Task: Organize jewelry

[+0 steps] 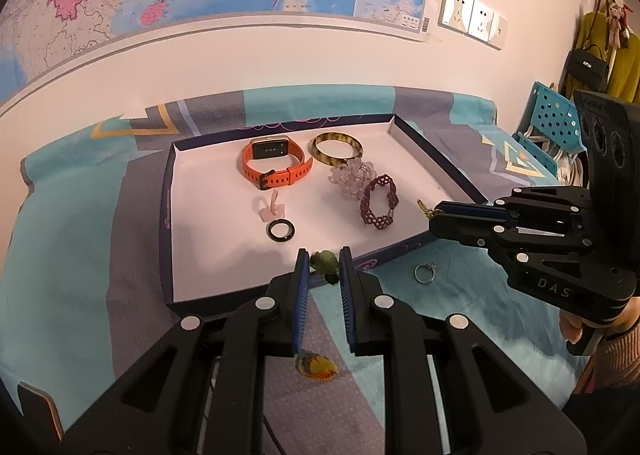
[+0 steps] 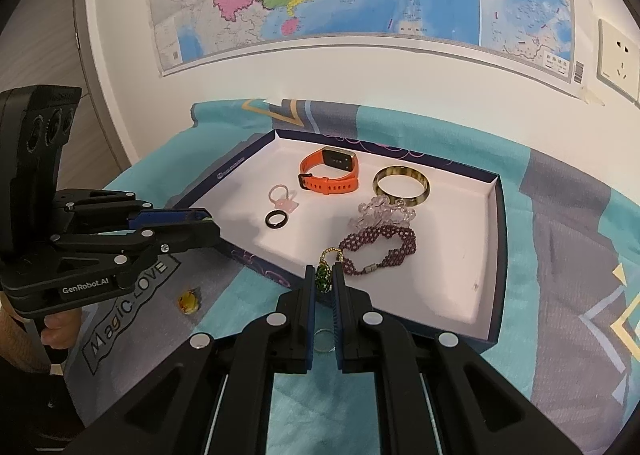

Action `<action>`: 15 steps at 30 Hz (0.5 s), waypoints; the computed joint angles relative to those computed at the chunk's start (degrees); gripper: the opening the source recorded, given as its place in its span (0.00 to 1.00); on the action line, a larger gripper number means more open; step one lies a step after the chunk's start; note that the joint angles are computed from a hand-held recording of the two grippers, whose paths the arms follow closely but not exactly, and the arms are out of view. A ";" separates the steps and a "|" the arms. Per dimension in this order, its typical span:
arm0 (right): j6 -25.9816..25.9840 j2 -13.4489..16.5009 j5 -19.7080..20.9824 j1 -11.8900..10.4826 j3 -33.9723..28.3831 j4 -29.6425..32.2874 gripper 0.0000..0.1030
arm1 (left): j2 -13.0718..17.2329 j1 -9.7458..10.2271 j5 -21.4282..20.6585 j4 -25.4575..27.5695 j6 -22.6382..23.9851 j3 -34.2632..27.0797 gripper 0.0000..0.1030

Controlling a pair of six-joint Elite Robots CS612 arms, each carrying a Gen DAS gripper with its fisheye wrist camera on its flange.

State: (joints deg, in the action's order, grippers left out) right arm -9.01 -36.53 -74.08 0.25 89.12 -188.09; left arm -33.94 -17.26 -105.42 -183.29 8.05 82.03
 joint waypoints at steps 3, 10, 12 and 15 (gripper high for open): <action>-0.06 0.27 -0.40 0.04 -0.71 0.42 0.06 | 0.23 0.04 0.24 0.38 -0.11 -0.58 0.15; -0.25 0.73 -0.91 0.01 -2.04 1.24 0.06 | 0.78 0.16 0.60 1.29 -0.48 -1.91 0.15; -0.23 0.85 -1.12 -0.03 -2.42 1.45 0.06 | 0.89 0.21 0.70 1.51 -0.49 -2.18 0.15; -0.12 1.04 -1.25 -0.08 -2.93 1.77 0.06 | 1.07 0.32 0.51 1.97 -0.66 -2.61 0.15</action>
